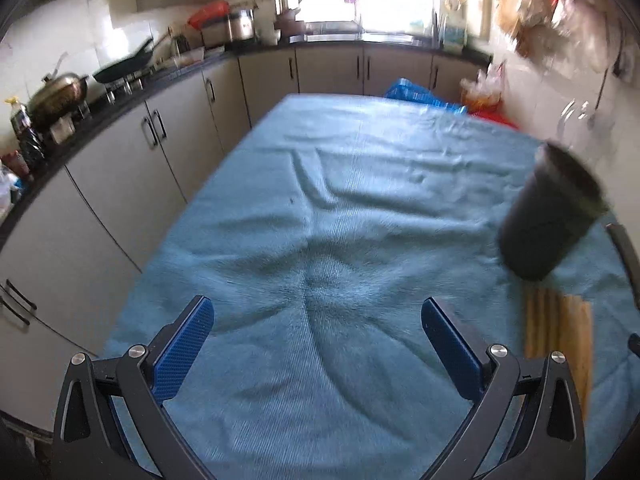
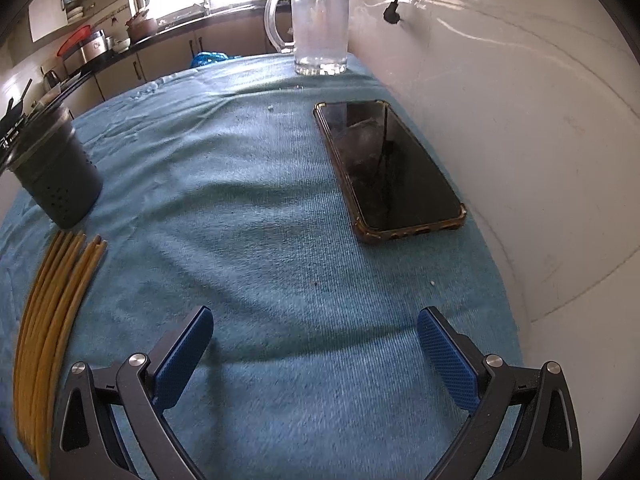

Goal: Organize utensils
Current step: 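Move both tools toward the wooden chopsticks beside the grey cup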

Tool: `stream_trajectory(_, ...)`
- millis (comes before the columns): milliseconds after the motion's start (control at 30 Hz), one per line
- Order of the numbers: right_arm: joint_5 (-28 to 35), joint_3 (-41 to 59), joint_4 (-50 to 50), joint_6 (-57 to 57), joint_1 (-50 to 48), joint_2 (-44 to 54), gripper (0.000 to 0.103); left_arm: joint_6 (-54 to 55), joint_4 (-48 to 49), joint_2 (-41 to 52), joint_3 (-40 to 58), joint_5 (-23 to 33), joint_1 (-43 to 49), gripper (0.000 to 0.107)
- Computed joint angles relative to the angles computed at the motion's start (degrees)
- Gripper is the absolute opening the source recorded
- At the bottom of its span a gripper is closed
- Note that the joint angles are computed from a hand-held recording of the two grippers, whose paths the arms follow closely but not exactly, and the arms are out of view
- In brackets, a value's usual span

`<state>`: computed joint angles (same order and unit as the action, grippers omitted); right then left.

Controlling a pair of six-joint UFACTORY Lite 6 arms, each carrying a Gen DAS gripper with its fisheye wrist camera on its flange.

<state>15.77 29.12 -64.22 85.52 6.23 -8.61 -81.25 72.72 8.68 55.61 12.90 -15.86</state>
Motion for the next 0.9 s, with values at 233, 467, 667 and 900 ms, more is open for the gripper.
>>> stream_trajectory(233,10.35,-3.5,5.93,-0.53,9.49,-13.73,0.103,-2.46,1.66,-24.26,-14.51,5.96,-5.81,0.103)
stream_trajectory(467,28.29,-3.25,7.55,5.52,28.1,-24.56,0.103,-4.8,2.59,-39.39,-19.88,22.69,-19.86,0.103)
stream_trajectory(667,41.95,-1.09,7.16,13.19,43.33,-27.12,0.103,-5.32,2.39,-47.78,-22.91,31.25,-28.17,0.103)
stream_trajectory(900,57.23,2.35,6.89,20.79,59.33,-23.67,0.103,-5.36,1.71,-56.39,-25.22,44.39,-41.29,0.103)
